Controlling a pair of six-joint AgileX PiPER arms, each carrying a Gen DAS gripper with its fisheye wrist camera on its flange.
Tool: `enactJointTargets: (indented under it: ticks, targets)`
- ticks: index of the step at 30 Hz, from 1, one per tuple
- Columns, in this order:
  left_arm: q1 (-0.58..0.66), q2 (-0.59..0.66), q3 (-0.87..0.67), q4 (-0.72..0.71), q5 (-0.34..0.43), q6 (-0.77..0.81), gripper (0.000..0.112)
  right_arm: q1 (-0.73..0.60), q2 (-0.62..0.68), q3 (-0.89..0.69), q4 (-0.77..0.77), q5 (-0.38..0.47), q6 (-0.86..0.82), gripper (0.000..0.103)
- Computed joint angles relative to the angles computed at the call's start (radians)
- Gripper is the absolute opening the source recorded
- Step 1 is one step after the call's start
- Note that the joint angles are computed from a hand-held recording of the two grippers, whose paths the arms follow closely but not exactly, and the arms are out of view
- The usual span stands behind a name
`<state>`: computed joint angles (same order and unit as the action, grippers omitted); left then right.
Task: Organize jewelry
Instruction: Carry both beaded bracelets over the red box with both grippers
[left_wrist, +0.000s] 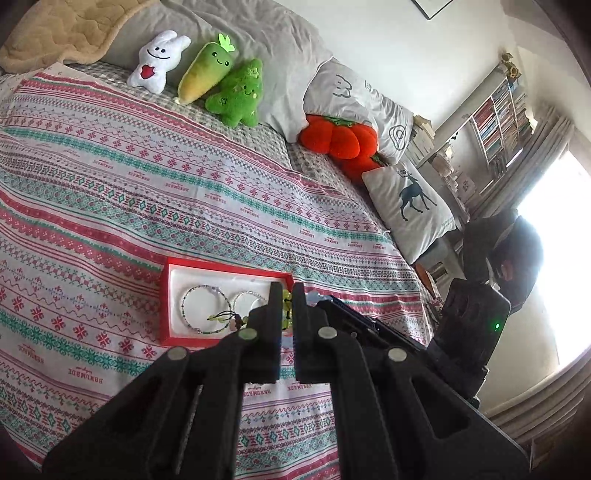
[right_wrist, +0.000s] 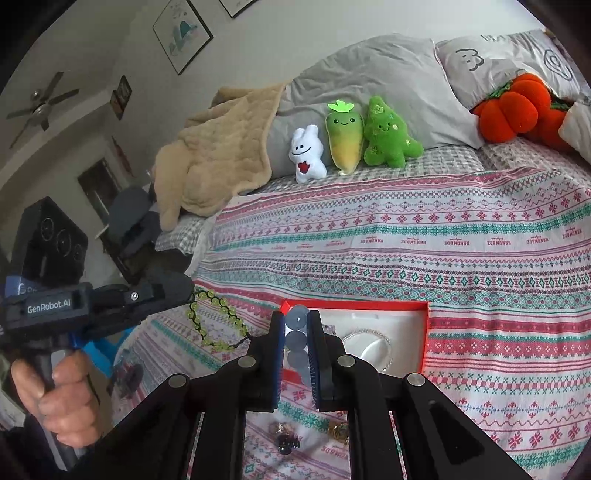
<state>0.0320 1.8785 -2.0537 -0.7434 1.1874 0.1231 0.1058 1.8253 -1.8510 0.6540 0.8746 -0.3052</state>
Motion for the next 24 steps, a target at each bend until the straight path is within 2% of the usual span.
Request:
enactJointTargets:
  ticks: [6,11,15,24]
  targets:
    - [-0.007,0.027,0.012,-0.007,-0.048,0.014,0.005,0.017,0.117,-0.122,-0.020,0.034,0.072,0.012]
    - [-0.022,0.077,0.024,0.003,-0.080,0.049,0.005,-0.008,0.172,-0.120,0.041,0.054,0.083,0.012]
    - [-0.021,0.100,0.028,0.022,-0.073,0.047,0.005,-0.031,0.186,-0.103,0.061,0.051,0.096,0.012]
    - [-0.019,0.091,0.076,0.053,-0.092,0.065,0.005,-0.029,0.169,-0.078,-0.051,0.000,0.154,0.012]
